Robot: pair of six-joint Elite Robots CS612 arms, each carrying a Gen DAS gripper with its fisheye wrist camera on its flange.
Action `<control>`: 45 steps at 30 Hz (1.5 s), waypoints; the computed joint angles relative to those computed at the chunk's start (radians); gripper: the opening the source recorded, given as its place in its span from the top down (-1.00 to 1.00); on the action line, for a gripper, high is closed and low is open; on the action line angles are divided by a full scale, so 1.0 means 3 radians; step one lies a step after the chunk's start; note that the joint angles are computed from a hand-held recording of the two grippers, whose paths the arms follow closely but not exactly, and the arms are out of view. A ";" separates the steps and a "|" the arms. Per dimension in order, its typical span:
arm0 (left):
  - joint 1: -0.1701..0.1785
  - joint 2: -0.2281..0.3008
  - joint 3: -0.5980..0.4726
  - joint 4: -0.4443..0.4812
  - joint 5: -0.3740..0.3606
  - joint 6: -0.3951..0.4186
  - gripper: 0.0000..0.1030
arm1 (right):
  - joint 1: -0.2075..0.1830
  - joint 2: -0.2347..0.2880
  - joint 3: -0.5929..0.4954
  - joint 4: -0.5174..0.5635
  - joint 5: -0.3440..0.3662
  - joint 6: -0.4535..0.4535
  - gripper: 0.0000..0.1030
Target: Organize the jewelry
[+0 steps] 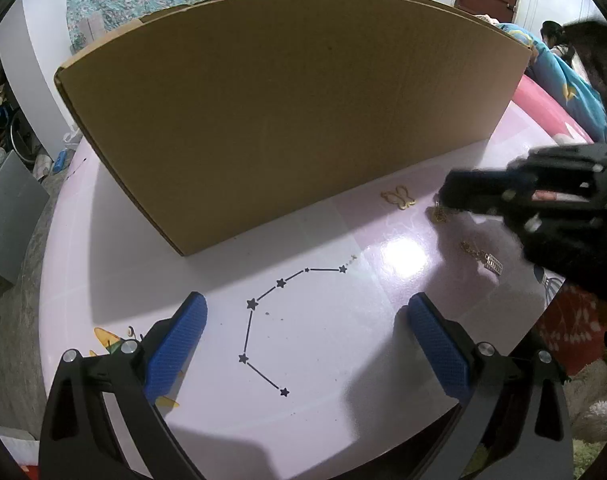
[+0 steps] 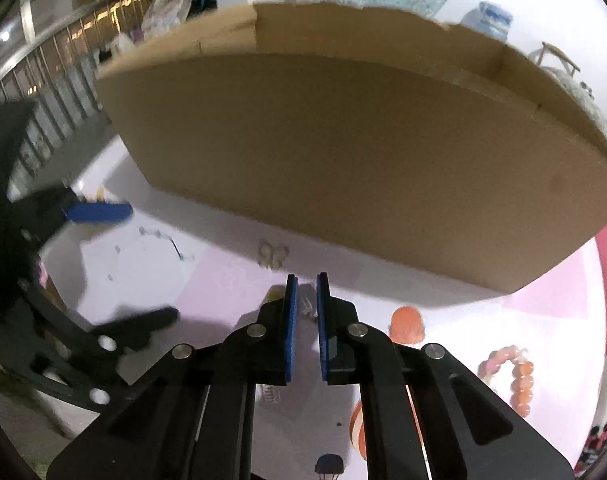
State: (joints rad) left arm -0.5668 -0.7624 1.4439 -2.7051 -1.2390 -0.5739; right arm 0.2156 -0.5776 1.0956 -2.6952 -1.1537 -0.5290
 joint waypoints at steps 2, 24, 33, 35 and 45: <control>0.0001 0.0000 -0.0003 0.0009 -0.0005 -0.0008 -0.92 | 0.0021 -0.0004 0.0009 -0.0028 -0.0069 -0.0038 0.86; -0.0037 -0.0020 0.0048 -0.0062 0.0067 -0.0039 -0.92 | -0.0037 0.0008 0.0076 -0.0073 0.0015 -0.0111 0.81; -0.0035 -0.0019 0.0051 -0.0063 0.0063 -0.0033 -0.92 | -0.0224 -0.0094 0.0217 -0.0003 0.0392 0.0264 0.76; -0.0036 -0.0020 0.0055 -0.0072 0.0068 -0.0034 -0.92 | -0.0277 -0.0124 0.0278 -0.0086 0.0494 0.0441 0.63; -0.0042 -0.0028 0.0072 -0.0083 0.0073 -0.0044 -0.92 | -0.0276 -0.0274 0.0553 -0.0093 0.0460 0.0201 0.53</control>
